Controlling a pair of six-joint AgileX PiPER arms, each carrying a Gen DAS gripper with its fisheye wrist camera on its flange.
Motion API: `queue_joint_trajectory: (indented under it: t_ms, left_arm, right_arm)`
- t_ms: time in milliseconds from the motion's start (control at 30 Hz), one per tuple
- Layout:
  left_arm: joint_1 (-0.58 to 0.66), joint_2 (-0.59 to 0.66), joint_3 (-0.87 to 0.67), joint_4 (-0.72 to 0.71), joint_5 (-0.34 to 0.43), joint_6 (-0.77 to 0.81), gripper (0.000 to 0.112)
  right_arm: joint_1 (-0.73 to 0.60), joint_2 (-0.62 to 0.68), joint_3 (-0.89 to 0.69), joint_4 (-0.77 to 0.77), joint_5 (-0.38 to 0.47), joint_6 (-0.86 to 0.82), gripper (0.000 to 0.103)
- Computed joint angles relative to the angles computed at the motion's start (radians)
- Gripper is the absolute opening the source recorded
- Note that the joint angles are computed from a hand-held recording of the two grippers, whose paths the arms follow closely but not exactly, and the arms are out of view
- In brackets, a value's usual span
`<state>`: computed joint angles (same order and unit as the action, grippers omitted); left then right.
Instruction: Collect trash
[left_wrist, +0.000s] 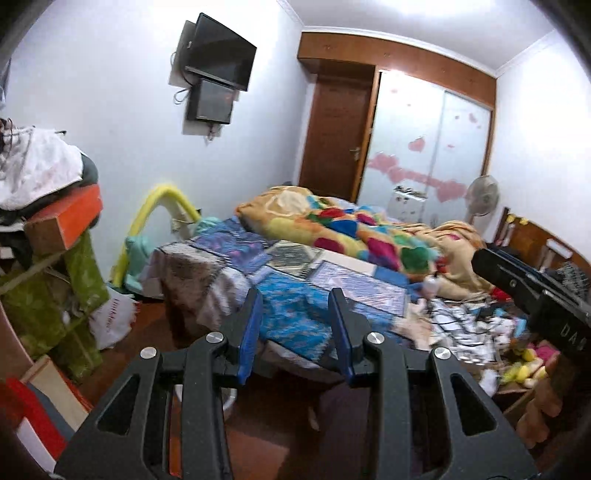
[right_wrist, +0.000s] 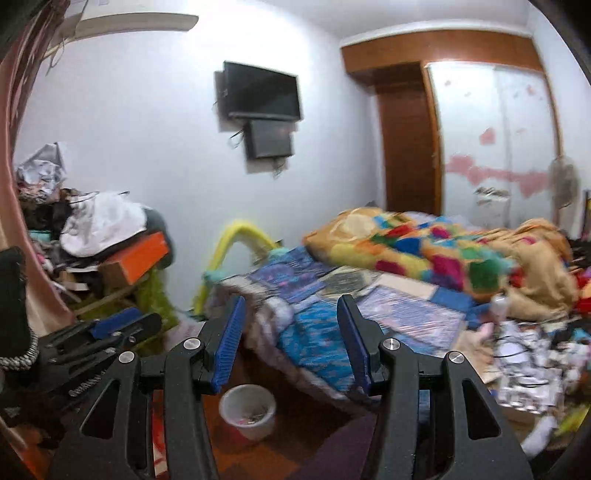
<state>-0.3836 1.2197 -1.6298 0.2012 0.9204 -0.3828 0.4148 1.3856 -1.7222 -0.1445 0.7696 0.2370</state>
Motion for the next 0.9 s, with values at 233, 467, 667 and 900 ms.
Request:
queue_joint_trajectory:
  t_ms: [233,467,667,900]
  left_arm:
    - [-0.135,-0.058,0.044,0.165,0.035,-0.106,0.075]
    - [-0.204,-0.095,0.057,0.239,0.056,-0.158,0.093]
    - [-0.278,-0.114,0.076,0.33,0.069,-0.205,0.094]
    - [-0.262,-0.116,0.087,0.317,0.055,-0.195,0.094]
  right_arm:
    - [0.126,-0.107,0.117,-0.324,0.024,0.271,0.089]
    - [0.215,-0.152,0.167,-0.573,0.086,0.485,0.103]
    - [0.248,-0.172,0.178,-0.594,0.116,0.504,0.103]
    - [0.268,-0.192,0.2,-0.607,0.125,0.512,0.103]
